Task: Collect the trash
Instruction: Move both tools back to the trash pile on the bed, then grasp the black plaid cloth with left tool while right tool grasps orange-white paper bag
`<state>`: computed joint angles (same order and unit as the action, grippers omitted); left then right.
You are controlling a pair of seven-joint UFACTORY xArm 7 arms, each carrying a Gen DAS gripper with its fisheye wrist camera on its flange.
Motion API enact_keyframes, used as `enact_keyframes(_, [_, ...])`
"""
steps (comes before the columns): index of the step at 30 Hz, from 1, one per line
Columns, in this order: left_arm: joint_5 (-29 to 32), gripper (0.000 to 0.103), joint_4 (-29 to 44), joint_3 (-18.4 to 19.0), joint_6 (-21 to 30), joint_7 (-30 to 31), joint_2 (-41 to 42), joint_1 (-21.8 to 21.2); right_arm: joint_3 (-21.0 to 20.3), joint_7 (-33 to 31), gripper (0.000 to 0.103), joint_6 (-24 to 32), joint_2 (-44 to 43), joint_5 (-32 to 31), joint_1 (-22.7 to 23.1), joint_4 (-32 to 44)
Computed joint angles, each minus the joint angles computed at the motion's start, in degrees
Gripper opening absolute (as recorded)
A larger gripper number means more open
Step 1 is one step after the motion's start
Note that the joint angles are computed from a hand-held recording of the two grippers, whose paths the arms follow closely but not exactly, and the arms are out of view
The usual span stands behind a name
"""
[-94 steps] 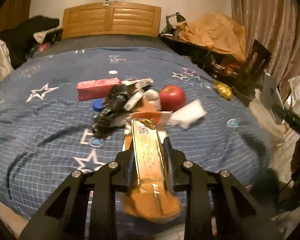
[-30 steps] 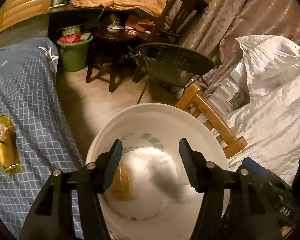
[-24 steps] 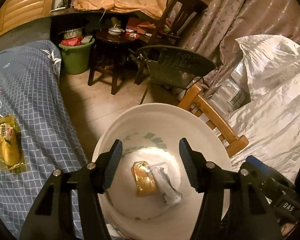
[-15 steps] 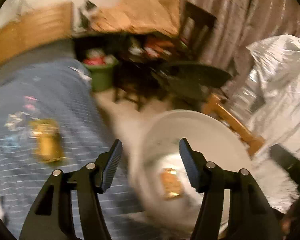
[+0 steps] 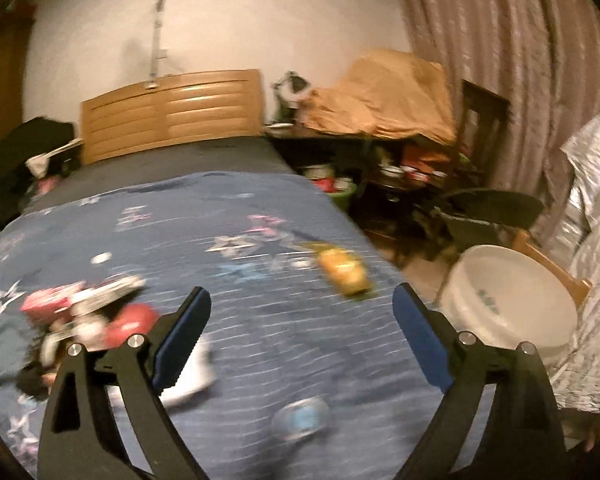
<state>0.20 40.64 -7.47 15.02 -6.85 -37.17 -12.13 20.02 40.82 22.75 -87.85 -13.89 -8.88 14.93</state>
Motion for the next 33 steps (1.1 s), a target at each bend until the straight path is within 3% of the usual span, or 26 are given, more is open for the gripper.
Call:
enact_keyframes(7, [-1.14, 0.092, -5.17, 11.24, 4.34, 6.38, -8.94, 5.44, 10.81, 6.67, 0.089, -4.34, 13.76, 2.44, 5.43, 6.92])
enact_keyframes(11, [-3.87, 0.092, -4.3, 20.52, 9.33, 14.45, -9.36, 6.94, 16.56, 8.12, 0.09, -8.78, 24.91, 0.93, 7.2, 13.02])
enact_keyframes(16, [-9.2, 0.092, 0.57, 33.53, 18.81, 30.68, -7.48, 1.33, 20.18, 3.41, 0.093, -14.14, 43.16, -2.58, 11.16, 21.7])
enact_keyframes(19, [-11.13, 0.092, 3.0, 38.8, 22.95, 40.09, -5.74, -1.16, 21.74, -2.31, 0.093, -15.94, 56.98, -5.73, 14.13, 28.61])
enact_keyframes(23, [-14.93, 0.085, 6.76, 43.84, 26.76, 50.01, -1.7, -4.7, 26.47, -5.99, 0.093, -13.3, 73.1, -12.85, 12.9, 39.92])
enact_keyframes(26, [-19.28, 0.084, 10.43, 47.52, 29.64, 56.32, 2.09, -8.0, 27.92, -8.22, 0.093, -6.82, 84.8, -18.34, 13.95, 48.85])
enact_keyframes(30, [-24.09, 0.084, 13.73, 49.66, 31.42, 62.67, 7.84, -10.28, 26.31, -15.14, 0.079, -1.41, 94.79, -15.91, 17.51, 56.23])
enact_keyframes(33, [-25.42, 0.073, 14.92, 49.29, 32.6, 66.0, 12.14, -9.98, 25.85, -21.67, 0.072, 1.58, 99.74, -11.32, 18.93, 60.15])
